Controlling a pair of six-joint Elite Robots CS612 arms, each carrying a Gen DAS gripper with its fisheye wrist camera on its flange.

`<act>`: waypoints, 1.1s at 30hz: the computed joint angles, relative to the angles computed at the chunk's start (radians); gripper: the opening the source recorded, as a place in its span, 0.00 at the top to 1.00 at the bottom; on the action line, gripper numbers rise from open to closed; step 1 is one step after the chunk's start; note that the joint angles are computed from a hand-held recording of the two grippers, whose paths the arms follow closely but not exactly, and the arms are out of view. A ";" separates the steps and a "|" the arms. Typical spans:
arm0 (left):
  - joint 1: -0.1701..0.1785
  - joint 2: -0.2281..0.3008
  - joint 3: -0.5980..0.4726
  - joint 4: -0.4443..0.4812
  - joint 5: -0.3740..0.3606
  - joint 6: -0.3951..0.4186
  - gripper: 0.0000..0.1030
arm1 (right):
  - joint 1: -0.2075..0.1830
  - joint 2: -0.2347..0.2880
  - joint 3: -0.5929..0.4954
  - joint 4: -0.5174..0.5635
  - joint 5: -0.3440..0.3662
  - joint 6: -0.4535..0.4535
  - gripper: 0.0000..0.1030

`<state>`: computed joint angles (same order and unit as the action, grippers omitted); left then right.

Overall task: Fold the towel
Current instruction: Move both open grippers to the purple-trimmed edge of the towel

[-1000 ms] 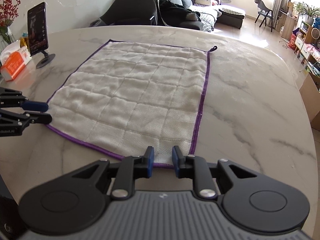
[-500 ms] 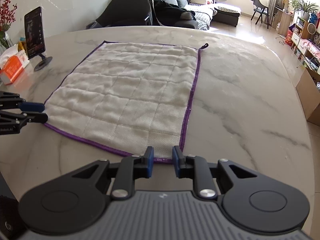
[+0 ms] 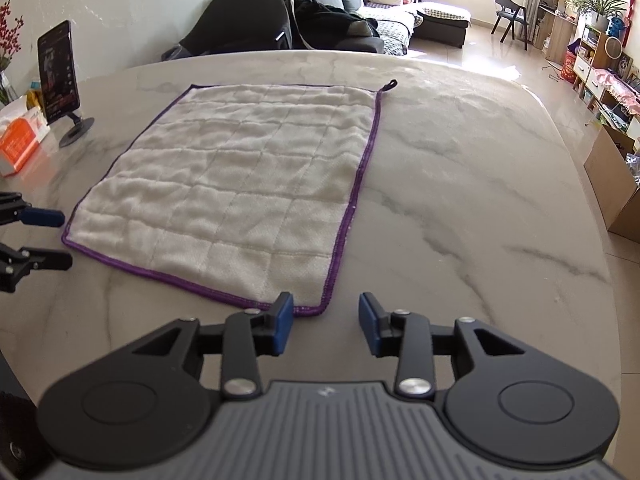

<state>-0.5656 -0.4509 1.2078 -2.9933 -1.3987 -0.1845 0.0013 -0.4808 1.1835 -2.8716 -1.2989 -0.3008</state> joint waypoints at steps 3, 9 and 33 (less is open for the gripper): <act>-0.002 -0.005 0.019 -0.018 0.021 -0.001 0.09 | -0.002 -0.004 -0.001 0.019 -0.006 -0.004 0.54; 0.003 -0.012 0.039 -0.056 0.010 -0.075 0.09 | -0.013 -0.008 0.002 0.037 0.033 0.049 0.53; -0.004 -0.003 0.038 -0.111 0.001 -0.180 0.23 | -0.013 -0.001 0.011 -0.014 0.082 0.081 0.63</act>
<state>-0.5695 -0.4543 1.2456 -3.1045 -1.3975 -0.3647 -0.0112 -0.4817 1.1948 -2.8856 -1.2167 -0.2194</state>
